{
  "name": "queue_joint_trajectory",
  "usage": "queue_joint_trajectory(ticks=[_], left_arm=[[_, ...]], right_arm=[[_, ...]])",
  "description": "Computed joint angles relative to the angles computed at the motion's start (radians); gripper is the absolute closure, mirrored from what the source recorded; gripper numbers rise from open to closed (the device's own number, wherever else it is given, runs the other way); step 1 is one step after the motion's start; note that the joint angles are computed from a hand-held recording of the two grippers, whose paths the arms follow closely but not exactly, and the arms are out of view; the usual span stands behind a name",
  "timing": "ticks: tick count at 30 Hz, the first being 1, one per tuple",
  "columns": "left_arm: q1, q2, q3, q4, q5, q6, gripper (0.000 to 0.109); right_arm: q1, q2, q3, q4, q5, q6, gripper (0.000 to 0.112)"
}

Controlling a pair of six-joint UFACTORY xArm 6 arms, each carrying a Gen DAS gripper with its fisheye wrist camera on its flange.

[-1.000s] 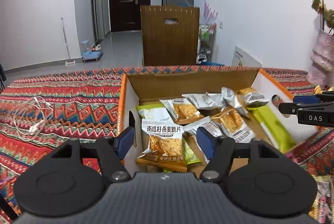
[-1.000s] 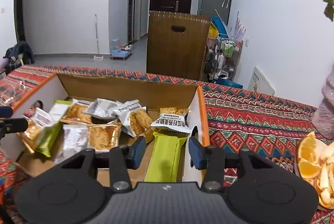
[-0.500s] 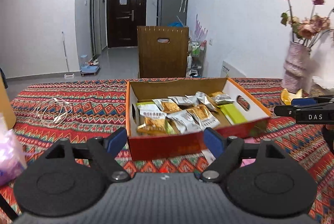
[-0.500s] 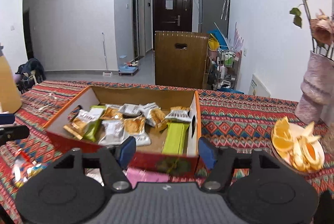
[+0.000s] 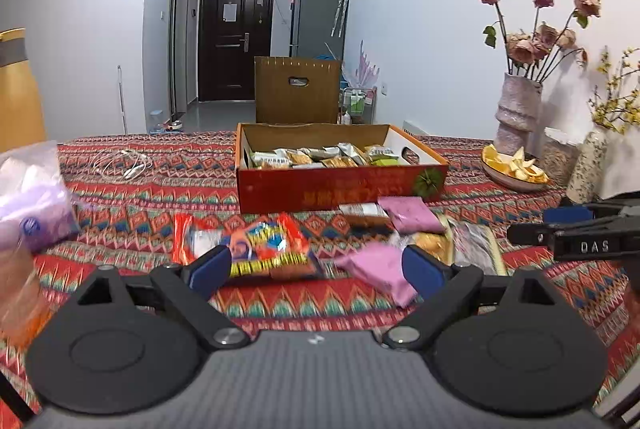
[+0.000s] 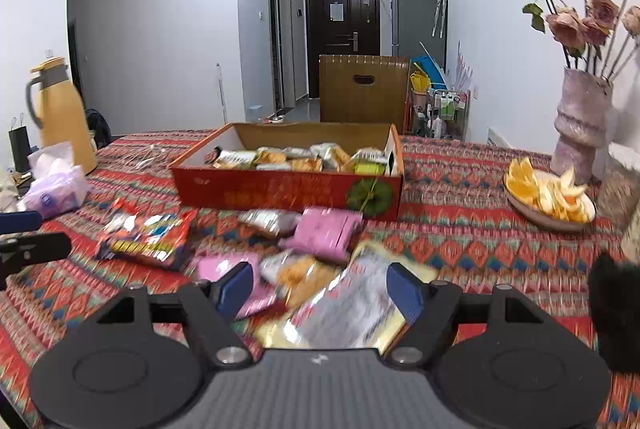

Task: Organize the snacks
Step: 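Withdraw both tools from the box back over the snack pile, then grasp the orange-blue chip bag with the left tool while the right tool grasps the silver yellow-edged packet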

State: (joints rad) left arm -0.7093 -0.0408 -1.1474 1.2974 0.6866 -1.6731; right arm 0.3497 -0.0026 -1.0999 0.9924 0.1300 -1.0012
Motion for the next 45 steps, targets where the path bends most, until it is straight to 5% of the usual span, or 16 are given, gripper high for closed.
queue_joint_trajectory(ticks=[7,16,24,39,45], left_arm=[[-0.103,-0.070,0.111,0.015,0.087,-0.115,0.011],[-0.156,-0.113,0.188,-0.027,0.131,-0.129,0.011],[-0.107,-0.102,0.190,-0.043,0.100,-0.082,0.010],[0.216,0.188,-0.078,-0.054,-0.158,0.477,0.008],[0.301,0.345,-0.234,-0.295,-0.260,0.860,0.007]], right_arm=[[0.041,-0.199,0.238,0.231,-0.029,-0.176,0.038],[0.043,-0.327,0.433,0.098,-0.036,-0.037,0.035],[0.033,-0.286,0.407,0.082,-0.049,-0.011,0.034],[-0.026,0.087,0.023,-0.078,0.009,0.162,0.029],[-0.051,0.256,-0.169,-0.229,0.061,0.334,0.028]])
